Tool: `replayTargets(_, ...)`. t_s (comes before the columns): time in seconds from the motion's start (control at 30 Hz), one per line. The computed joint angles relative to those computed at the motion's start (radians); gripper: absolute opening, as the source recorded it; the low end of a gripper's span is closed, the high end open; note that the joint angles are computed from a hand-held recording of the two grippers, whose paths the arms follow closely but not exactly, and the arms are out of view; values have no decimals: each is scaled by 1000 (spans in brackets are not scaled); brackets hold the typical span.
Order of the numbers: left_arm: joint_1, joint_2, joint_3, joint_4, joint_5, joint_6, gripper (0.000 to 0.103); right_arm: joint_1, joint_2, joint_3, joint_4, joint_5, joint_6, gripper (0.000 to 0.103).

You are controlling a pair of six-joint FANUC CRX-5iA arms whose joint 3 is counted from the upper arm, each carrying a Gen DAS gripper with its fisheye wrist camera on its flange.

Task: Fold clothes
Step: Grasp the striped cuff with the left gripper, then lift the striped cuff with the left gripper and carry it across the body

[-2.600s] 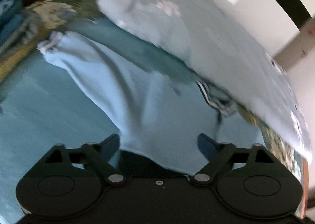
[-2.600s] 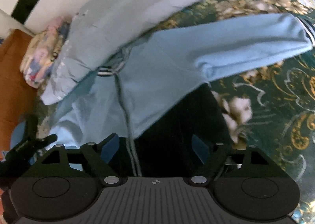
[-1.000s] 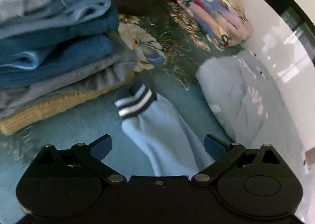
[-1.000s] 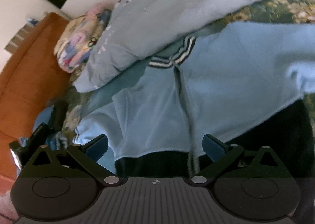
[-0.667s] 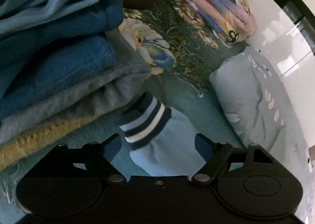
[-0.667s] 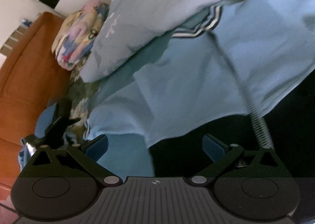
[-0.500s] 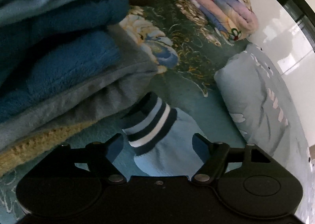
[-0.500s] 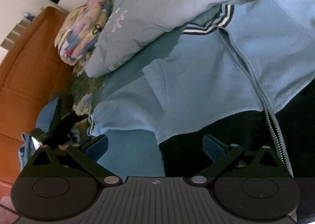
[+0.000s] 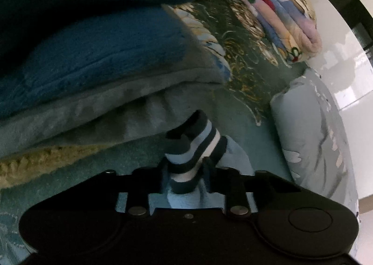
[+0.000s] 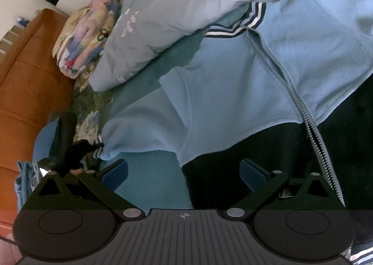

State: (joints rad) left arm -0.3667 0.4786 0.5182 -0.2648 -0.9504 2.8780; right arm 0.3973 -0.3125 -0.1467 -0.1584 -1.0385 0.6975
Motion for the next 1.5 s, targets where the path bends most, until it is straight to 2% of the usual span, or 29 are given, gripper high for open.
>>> replayTargets(0.2, -82, 52, 174, -186, -198, -37, 8, -8, -4, -1, 5, -1, -7, 103)
replayTargets(0.27, -108, 52, 207, -241, -230, -43, 8, -12, -9, -6, 7, 1, -12, 103)
replayTargets(0.43, -139, 93, 305, -299, -363, -123, 8, -26, -23, -16, 3, 11, -12, 103)
replayTargets(0.77, -224, 138, 417, -459, -618, -219, 11, -41, -73, -72, 10, 27, -71, 103)
replayTargets(0.9, -217, 166, 442, -439, -689, -220, 13, -49, -83, -84, 1, 35, -76, 103)
replayTargets(1.03, -217, 158, 422, -434, -689, -217, 13, -56, -88, -89, -3, 39, -73, 103)
replayTargets(1.1, -222, 142, 403, -438, -658, -203, 12, -58, -90, -92, -2, 41, -77, 103)
replayTargets(1.27, -246, 87, 350, -458, -530, -177, 11, -55, -93, -101, 7, 47, -94, 103)
replayTargets(1.5, -285, 45, 343, -459, -386, -236, 10, -68, -88, -100, -9, 79, -65, 103)
